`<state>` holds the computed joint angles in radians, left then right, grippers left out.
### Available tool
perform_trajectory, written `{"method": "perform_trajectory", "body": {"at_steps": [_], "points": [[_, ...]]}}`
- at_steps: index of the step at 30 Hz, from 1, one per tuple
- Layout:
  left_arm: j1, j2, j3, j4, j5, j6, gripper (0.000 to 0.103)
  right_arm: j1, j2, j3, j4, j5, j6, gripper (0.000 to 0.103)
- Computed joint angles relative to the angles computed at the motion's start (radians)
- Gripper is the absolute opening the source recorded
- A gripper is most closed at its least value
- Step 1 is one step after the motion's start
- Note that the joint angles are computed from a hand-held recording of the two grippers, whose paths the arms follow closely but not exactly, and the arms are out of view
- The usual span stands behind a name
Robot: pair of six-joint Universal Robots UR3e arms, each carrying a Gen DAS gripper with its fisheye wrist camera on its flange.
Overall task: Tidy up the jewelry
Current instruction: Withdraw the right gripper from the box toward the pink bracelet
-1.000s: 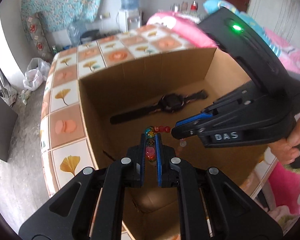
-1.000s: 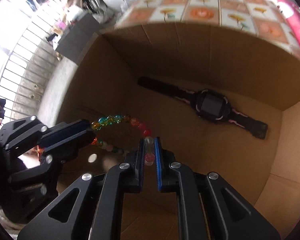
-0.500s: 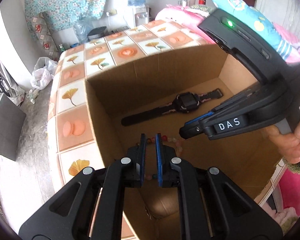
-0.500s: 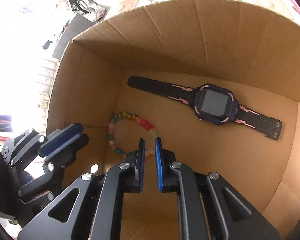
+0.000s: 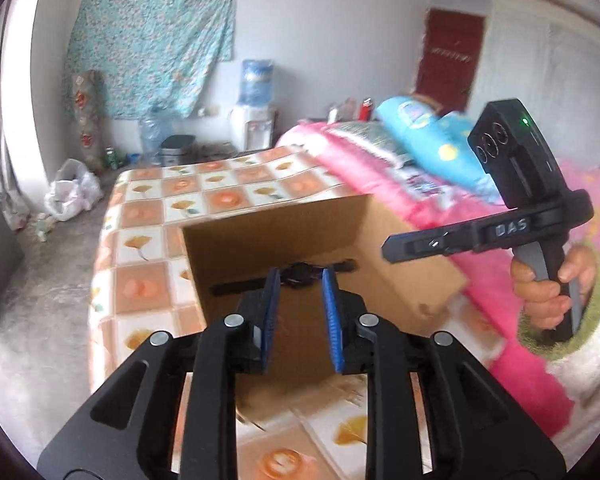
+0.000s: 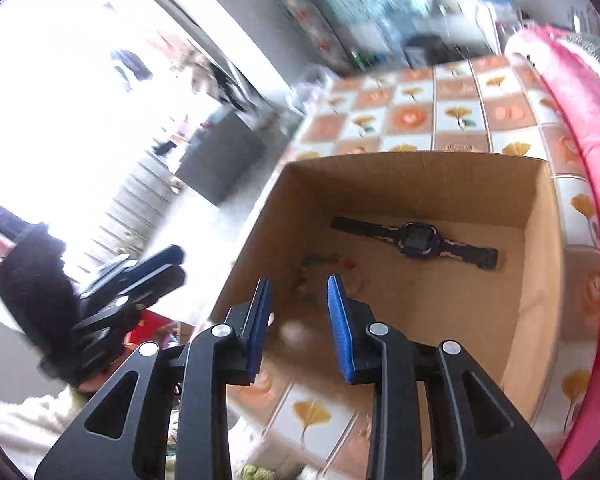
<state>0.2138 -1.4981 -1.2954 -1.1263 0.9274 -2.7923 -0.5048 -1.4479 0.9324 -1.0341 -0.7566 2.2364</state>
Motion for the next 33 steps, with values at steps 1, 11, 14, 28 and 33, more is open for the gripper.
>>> {"method": "perform_trajectory", "body": {"at_steps": [1,11,14,28,33], "points": [[0.017,0.043,-0.051,-0.005,-0.034,0.015,0.023,-0.041,-0.042,0.034,0.058,0.008,-0.066,0.030],[-0.109,0.100,-0.320,0.013,0.191,-0.064,0.027,-0.089,-0.233,0.513,-0.233,-0.181,0.062,0.030],[-0.066,0.075,-0.330,0.040,0.156,-0.095,0.026,-0.065,-0.215,0.535,-0.355,-0.191,0.151,0.030],[-0.044,0.062,-0.373,0.179,0.114,-0.133,0.026,-0.189,-0.335,0.679,-0.347,-0.105,0.051,0.030],[-0.044,0.162,-0.508,0.178,0.036,-0.071,0.026,-0.335,-0.503,0.800,-0.198,-0.113,-0.123,0.032]]}}
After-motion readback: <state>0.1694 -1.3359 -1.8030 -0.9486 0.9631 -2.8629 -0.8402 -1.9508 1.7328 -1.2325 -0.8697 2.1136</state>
